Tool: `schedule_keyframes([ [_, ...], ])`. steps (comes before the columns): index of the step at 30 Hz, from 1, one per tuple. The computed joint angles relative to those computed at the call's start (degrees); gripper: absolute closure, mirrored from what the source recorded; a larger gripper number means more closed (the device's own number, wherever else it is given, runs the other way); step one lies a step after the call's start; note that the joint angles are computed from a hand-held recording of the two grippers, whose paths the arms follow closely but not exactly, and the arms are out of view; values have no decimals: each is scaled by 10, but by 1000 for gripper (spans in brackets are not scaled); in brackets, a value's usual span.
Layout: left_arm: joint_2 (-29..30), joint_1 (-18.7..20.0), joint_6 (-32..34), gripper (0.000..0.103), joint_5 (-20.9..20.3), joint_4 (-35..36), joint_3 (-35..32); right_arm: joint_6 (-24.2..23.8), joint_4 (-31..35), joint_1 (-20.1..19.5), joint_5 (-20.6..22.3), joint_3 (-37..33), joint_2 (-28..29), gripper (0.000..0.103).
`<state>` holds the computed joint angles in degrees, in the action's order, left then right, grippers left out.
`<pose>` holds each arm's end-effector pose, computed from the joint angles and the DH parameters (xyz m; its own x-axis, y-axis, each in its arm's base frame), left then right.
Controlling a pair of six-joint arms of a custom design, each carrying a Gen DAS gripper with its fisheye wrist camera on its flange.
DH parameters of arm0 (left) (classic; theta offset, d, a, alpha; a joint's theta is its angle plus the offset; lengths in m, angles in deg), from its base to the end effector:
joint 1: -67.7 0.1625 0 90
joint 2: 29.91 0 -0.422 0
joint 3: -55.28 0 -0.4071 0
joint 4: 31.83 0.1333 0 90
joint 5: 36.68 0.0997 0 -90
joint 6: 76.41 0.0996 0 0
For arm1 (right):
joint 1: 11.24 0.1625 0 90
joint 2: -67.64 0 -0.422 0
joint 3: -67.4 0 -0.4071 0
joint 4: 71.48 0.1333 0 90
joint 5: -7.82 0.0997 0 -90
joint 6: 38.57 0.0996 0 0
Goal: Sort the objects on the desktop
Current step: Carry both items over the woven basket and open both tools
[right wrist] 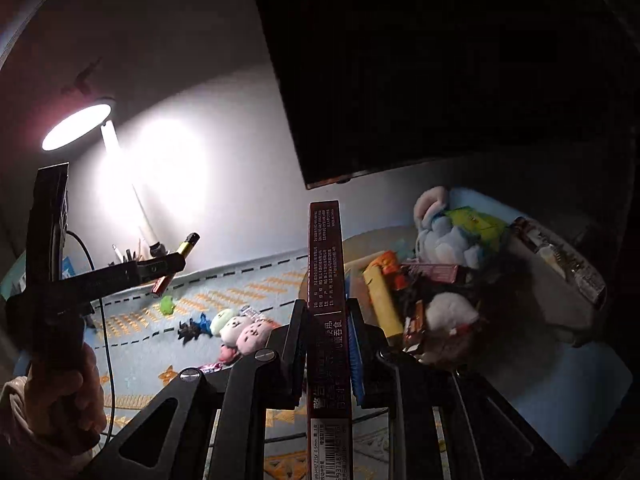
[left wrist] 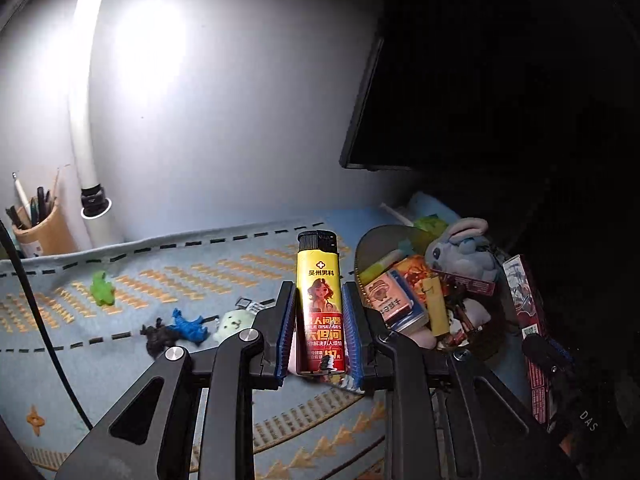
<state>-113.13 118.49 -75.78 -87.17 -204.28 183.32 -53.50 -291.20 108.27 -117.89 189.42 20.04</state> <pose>-0.1412 -0.4842 0.2946 -0.8378 0.1935 -0.5105 0.5099 0.6116 -0.6050 0.3201 -0.4130 0.1179 -0.8389 -0.1106 0.5329 -0.5139 0.4833 -0.7088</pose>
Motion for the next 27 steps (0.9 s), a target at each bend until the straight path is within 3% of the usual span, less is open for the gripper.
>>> schedule_keyframes([
  [11,167,26,16,83,-91,-3,-109,-12,96,-64,12,-78,-15,86],
  [19,213,46,23,83,-120,5,-149,-14,140,-84,20,-128,5,86],
  [21,220,53,23,83,-144,-3,-156,-2,169,-92,35,-137,1,86],
  [22,220,60,22,80,-167,-1,-160,11,191,-100,52,-139,-5,85],
  [24,216,74,1,55,-202,24,-170,51,230,-116,89,-134,-24,75],
  [27,199,96,-30,44,-247,31,-166,76,194,-126,107,-110,-40,69],
])
